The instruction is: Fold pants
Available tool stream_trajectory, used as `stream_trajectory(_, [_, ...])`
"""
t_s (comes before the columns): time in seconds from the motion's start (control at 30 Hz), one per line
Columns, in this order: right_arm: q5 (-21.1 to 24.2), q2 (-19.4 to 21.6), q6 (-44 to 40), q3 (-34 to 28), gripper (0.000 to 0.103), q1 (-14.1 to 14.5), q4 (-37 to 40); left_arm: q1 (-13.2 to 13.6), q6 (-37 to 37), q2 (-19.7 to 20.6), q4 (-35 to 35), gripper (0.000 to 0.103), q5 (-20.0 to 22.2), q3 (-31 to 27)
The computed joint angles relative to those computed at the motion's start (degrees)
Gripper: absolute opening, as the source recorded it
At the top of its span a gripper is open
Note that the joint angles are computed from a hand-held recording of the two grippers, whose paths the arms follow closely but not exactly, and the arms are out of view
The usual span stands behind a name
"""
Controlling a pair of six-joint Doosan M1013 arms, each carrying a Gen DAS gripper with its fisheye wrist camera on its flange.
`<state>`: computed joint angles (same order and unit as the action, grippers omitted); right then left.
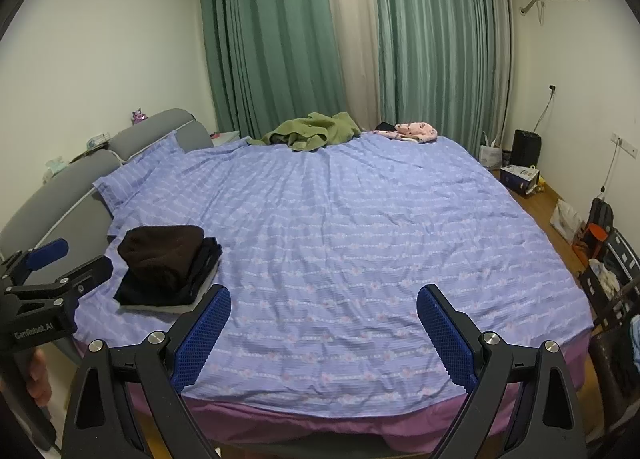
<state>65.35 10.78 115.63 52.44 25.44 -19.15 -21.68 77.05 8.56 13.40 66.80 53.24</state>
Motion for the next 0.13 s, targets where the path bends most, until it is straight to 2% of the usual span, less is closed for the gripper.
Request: stream_trajectory(0.13, [0.15, 0.04, -0.69, -0.03, 0.095, -0.39, 0.66, 0.08, -0.44, 0.19, -0.04, 0.103, 0.54, -0.14])
